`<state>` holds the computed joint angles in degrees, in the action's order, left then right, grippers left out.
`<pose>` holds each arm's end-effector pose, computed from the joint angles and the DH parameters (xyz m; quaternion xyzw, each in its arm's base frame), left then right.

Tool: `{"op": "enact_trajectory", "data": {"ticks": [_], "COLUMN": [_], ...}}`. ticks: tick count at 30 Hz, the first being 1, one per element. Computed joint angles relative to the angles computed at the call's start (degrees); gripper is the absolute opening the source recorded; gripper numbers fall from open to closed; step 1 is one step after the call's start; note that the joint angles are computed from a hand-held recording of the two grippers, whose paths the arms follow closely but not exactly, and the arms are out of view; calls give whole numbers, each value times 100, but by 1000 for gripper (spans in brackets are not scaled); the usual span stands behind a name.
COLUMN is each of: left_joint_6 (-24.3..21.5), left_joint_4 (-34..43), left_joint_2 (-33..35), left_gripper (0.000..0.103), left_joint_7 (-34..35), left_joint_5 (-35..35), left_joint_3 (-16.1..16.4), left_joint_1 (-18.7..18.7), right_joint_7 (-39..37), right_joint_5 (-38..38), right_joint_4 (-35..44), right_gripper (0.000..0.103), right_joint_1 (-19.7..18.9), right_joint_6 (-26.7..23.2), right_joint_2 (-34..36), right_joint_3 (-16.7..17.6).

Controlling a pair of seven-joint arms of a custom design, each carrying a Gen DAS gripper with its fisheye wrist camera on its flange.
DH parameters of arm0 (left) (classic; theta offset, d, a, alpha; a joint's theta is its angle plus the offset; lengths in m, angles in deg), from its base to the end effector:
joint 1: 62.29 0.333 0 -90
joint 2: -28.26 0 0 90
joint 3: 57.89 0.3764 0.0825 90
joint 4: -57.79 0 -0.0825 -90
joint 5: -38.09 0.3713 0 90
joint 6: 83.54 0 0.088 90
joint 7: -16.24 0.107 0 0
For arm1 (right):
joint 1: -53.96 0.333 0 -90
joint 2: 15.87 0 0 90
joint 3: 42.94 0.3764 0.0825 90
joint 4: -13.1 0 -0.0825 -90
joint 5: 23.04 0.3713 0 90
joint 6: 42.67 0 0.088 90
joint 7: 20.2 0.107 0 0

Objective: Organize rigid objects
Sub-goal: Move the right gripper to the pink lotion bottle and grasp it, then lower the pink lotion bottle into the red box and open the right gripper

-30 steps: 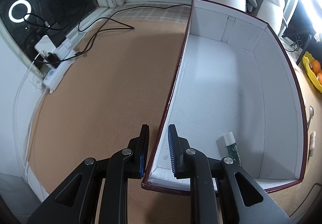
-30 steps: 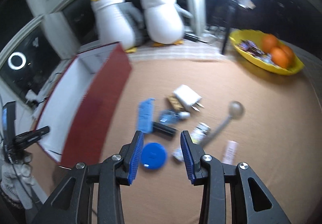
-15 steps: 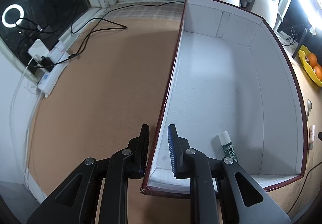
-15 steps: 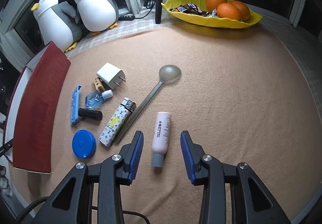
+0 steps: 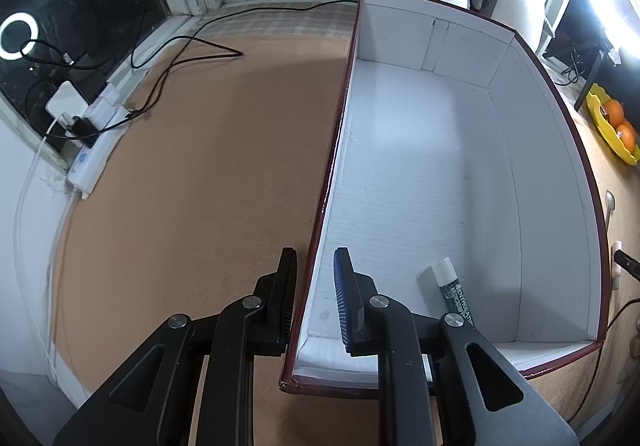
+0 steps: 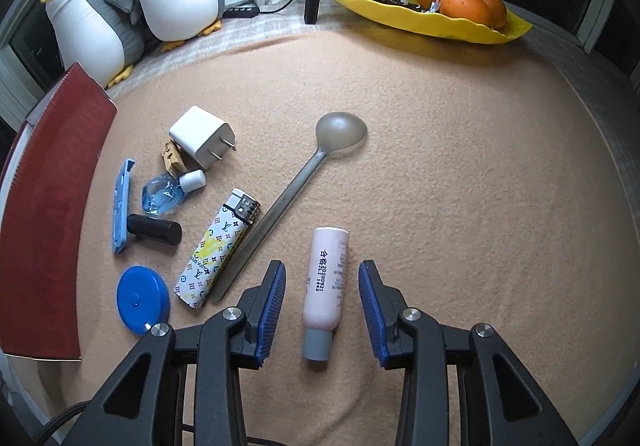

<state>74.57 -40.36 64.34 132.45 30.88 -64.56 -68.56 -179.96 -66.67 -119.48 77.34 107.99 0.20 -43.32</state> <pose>0.7213 -0.1439 0.3283 -0.4813 0.8492 -0.1803 0.1211 0.4841 0.2238 0.2903 -0.3431 0.9200 -0.1694 0.0844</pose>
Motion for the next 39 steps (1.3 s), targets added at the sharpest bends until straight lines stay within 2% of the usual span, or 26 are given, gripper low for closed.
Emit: {"op": "enact_trajectory", "data": {"ticks": [1,3,4,10,19,26,39], "left_joint_6": [3,-2,3,34,195,246,328], "left_joint_4": [-5,2,-5,-11,-92,-163,-338], "left_joint_2": [-2,0,-3,-1,-15,-65,-176], "left_gripper": [17,17,17,17,17,17,17], "left_joint_7": [-1,2,-1,-74,-158,-234,-407], "left_joint_5": [-6,-16,-22,3,-126,-242,-280], "left_joint_3": [-7,-17,-21,23,-37,-72,-53], "left_joint_1": [6,17,19,-22,36,81,72], "right_joint_7": [-65,-154,-176,-56,-100,-817,-2502], "right_joint_5": [40,123,149,26,-514,-846,-543], "right_joint_4": [20,34,23,-33,377,1244,2637], "right_gripper": [32,20,19,18,18,18,18], "right_joint_1": [-13,-31,-39,28,132,206,496], "right_joint_6": [-26,-32,6,30,-351,-480,-14], "right_joint_2": [24,60,78,28,-261,-86,676], "right_joint_3": [15,32,29,-47,74,208,130]}}
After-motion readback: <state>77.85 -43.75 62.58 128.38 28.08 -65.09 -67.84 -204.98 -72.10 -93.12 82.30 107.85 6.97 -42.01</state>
